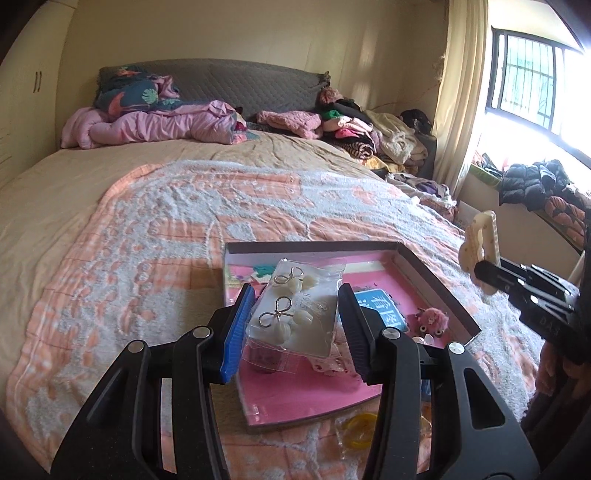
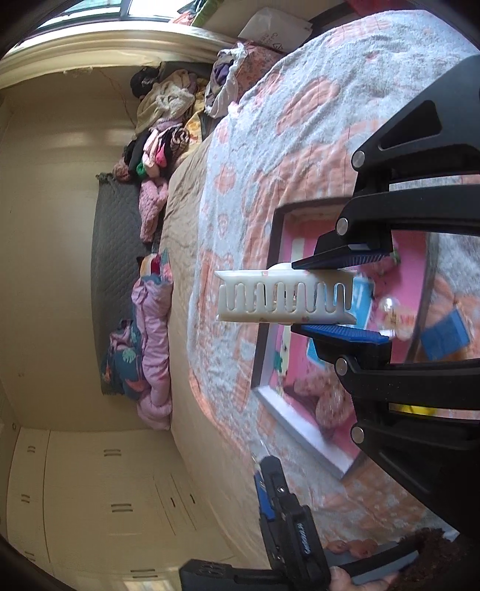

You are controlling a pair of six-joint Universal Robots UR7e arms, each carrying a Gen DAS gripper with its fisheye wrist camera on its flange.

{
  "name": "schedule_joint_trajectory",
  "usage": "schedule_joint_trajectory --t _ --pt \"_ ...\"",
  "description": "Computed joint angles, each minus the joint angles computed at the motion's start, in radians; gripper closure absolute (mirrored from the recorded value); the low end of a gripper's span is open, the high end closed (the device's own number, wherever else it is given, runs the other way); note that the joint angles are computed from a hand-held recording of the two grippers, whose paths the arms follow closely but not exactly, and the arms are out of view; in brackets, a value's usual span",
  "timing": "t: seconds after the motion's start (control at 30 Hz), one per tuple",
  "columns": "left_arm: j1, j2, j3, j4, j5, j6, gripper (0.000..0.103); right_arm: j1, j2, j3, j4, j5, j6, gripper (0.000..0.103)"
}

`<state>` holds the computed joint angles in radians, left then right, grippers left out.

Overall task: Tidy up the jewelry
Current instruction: 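Carry the earring bag over the box with the left tool while the right tool carries the comb clip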

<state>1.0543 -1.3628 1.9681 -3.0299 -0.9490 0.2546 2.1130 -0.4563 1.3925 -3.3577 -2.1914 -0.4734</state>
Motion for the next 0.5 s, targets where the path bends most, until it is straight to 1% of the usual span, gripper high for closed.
schedule_joint_trajectory --t 0.27,0.5 --pt "0.008 0.065 -0.029 0.029 -0.041 0.0 0.065 -0.044 0.002 -0.012 0.004 -0.055 -0.002 0.077" --pt "0.015 0.113 -0.05 0.055 -0.062 0.001 0.065 -0.079 0.013 -0.024 0.035 -0.081 0.003 0.077"
